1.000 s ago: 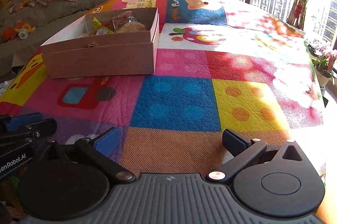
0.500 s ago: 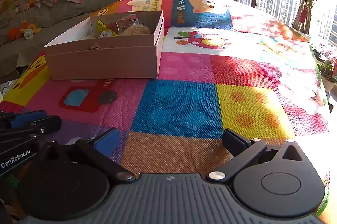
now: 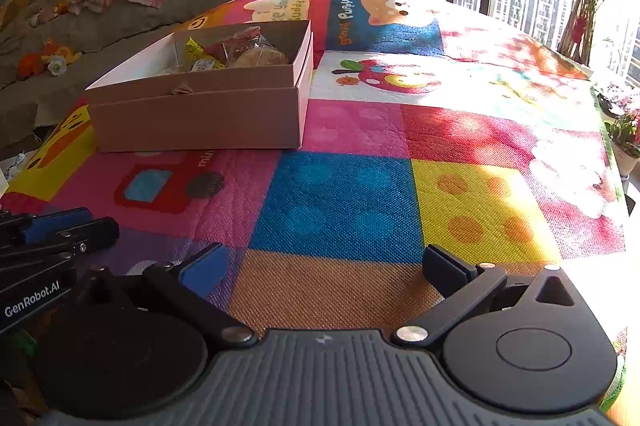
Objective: Organize objects
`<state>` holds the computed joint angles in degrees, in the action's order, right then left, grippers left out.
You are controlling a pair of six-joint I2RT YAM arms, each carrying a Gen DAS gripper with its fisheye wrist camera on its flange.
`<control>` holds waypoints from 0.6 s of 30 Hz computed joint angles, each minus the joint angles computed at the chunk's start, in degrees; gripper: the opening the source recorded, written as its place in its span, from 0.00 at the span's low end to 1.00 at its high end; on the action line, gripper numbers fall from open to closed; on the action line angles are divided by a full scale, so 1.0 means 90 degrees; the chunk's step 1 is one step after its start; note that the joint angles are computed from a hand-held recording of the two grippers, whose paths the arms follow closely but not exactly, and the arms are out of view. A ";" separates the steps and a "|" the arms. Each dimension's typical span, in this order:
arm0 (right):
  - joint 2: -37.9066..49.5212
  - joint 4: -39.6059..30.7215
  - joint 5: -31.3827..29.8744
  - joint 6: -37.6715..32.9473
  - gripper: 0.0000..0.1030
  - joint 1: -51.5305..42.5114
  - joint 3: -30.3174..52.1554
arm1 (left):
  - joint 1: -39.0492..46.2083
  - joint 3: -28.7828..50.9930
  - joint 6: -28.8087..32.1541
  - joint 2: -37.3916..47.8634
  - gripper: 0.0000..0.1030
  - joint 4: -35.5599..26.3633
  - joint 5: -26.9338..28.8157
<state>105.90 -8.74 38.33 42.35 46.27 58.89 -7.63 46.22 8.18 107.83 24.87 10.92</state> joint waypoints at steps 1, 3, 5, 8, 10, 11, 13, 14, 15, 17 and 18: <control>0.0001 -0.0006 0.0006 0.0006 1.00 0.0006 0.0002 | 0.0001 0.0002 0.0001 0.0002 0.24 0.0001 0.0000; -0.0002 -0.0001 0.0004 0.0006 1.00 0.0006 -0.0004 | 0.0004 -0.0011 -0.0002 0.0004 0.24 0.0031 0.0003; -0.0001 0.0001 0.0004 0.0005 1.00 0.0006 -0.0005 | -0.0001 -0.0022 0.0003 0.0004 0.24 0.0053 -0.0011; 0.0001 0.0004 0.0002 0.0007 1.00 0.0007 -0.0003 | -0.0003 -0.0027 -0.0011 0.0003 0.24 0.0066 -0.0012; 0.0005 0.0002 0.0004 0.0007 1.00 0.0007 0.0000 | -0.0008 -0.0030 -0.0024 0.0018 0.24 0.0099 -0.0018; 0.0005 0.0002 0.0004 0.0007 1.00 0.0007 0.0000 | -0.0013 -0.0034 -0.0025 0.0025 0.24 0.0118 -0.0022; 0.0006 -0.0003 0.0007 0.0011 1.00 0.0009 0.0003 | -0.0014 -0.0041 -0.0021 0.0041 0.24 0.0154 -0.0023; 0.0006 -0.0003 0.0007 0.0011 1.00 0.0009 0.0003 | -0.0019 -0.0045 -0.0016 0.0044 0.25 0.0165 -0.0031; 0.0010 -0.0007 0.0008 0.0013 1.00 0.0012 0.0009 | -0.0021 -0.0051 -0.0008 0.0047 0.25 0.0180 -0.0038; 0.0004 -0.0004 0.0007 0.0012 1.00 0.0011 0.0002 | -0.0023 -0.0050 -0.0013 0.0051 0.25 0.0186 -0.0037; 0.0004 -0.0004 0.0007 0.0012 1.00 0.0011 0.0002 | -0.0021 -0.0043 -0.0018 0.0057 0.25 0.0184 -0.0032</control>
